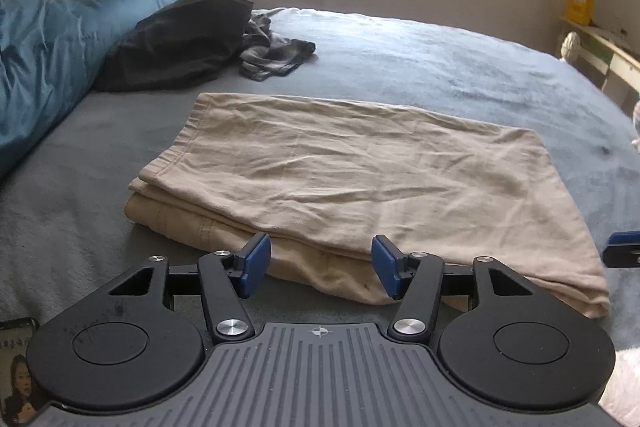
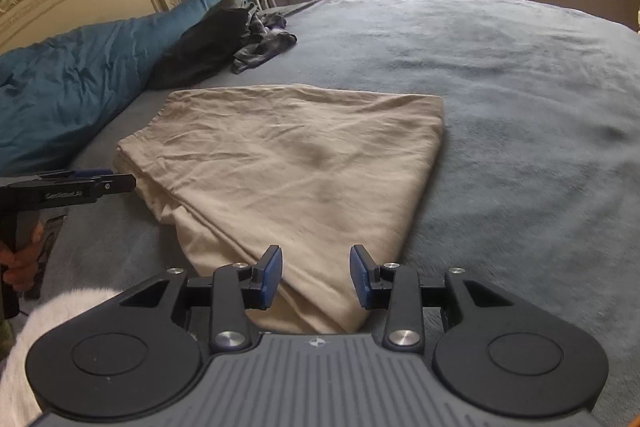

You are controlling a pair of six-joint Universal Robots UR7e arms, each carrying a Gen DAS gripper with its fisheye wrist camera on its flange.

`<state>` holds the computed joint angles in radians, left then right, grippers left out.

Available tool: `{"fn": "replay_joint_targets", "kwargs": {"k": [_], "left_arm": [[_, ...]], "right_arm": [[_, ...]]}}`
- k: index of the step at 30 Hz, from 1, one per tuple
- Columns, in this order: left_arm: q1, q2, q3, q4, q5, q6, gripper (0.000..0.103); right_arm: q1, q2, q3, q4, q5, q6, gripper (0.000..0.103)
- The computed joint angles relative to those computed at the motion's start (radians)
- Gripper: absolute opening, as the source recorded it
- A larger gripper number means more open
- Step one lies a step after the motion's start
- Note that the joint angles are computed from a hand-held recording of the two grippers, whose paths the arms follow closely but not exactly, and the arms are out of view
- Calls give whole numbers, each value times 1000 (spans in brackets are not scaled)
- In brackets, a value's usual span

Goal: Fold clothes

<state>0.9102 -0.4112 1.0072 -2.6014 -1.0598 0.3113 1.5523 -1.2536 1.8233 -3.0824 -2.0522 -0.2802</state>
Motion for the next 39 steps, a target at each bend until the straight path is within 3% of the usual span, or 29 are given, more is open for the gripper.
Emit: {"fn": "replay_joint_targets", "kwargs": {"k": [9, 18, 21, 26, 35, 39], "left_arm": [[23, 73, -100, -51, -57, 50, 56], [39, 168, -246, 46, -40, 13, 57], [44, 158, -213, 20, -47, 15, 61], [43, 164, -232, 51, -50, -4, 69], [35, 172, -255, 105, -24, -40, 97], [32, 174, -258, 116, -8, -45, 98]], "right_arm": [[32, 126, -121, 31, -71, -60, 39], [22, 193, -191, 57, -134, 18, 41], [23, 205, -199, 60, -146, 0, 48], [25, 214, -206, 66, -152, -5, 51], [19, 206, -197, 66, -127, 16, 57], [17, 204, -198, 68, -118, 26, 57]]}}
